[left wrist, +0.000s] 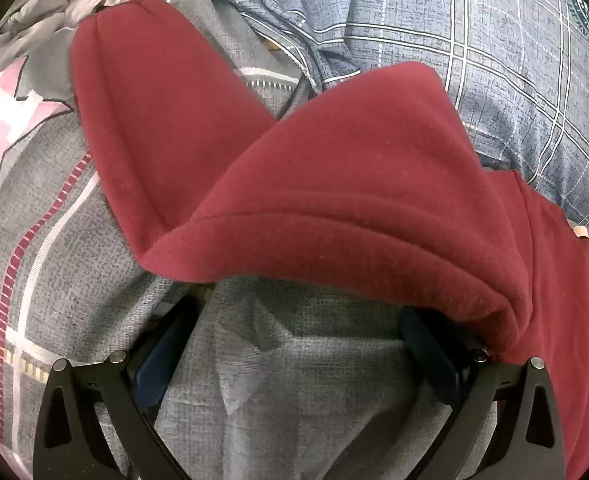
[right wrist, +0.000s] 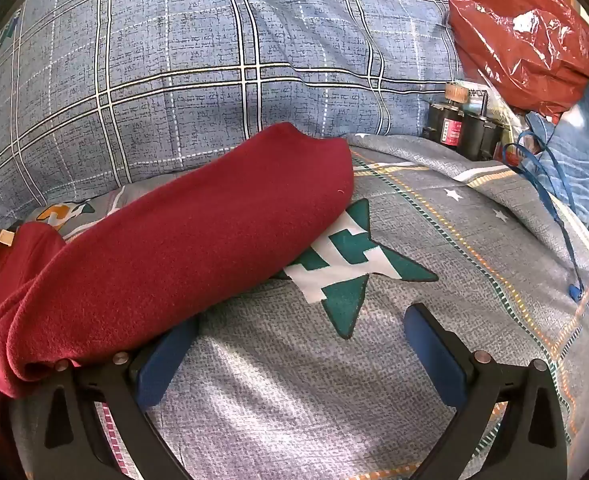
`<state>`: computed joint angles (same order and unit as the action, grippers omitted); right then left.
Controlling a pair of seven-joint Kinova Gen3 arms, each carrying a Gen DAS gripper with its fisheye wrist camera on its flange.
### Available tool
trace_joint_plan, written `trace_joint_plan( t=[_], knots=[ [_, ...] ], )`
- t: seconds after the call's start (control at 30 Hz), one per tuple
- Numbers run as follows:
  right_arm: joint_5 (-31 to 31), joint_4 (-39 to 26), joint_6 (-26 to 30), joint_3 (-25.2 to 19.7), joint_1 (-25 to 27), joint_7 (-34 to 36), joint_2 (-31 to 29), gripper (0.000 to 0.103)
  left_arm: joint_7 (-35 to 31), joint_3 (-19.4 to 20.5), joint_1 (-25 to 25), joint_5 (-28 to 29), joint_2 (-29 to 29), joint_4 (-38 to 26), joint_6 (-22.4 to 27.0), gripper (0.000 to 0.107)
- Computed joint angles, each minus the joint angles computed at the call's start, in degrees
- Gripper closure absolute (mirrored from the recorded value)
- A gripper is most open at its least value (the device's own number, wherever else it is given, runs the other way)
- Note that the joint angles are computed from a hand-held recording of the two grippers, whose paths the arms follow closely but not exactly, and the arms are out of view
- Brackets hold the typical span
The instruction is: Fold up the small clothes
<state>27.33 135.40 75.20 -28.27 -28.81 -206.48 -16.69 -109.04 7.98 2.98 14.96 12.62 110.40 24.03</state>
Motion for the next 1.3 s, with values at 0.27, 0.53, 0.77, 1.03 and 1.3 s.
trace_joint_plan(
  t=[0.27,0.53,0.77,1.03,1.3],
  knots=[
    [-0.2,-0.8,0.1,1.0,0.4,0.8,0.5,0.000,-0.7,-4.7,4.3,-1.1,-1.4,-0.3,2.5,0.005],
    [-9.3,-10.2,3.9,-8.9,-0.9,4.4,-4.9,0.001,-15.0,-16.4,10.7,8.9,-8.3,-0.5,11.4,0.013],
    [-2.9,-28.8,16.5,-22.0,-1.6,1.0,-0.8,0.000,-31.2,-9.3,-3.2,22.2,-17.6,5.5,14.8,0.013],
    [10.6,-39.9,18.5,-25.5,-4.6,1.6,9.9,0.000,-35.4,-12.5,-2.0,23.2,-23.6,7.4,18.0,0.013],
    [22.8,-42.0,13.2,-21.7,-7.6,3.0,20.7,0.000,-28.8,-10.0,1.0,17.5,-23.8,5.9,16.2,0.013]
  ],
)
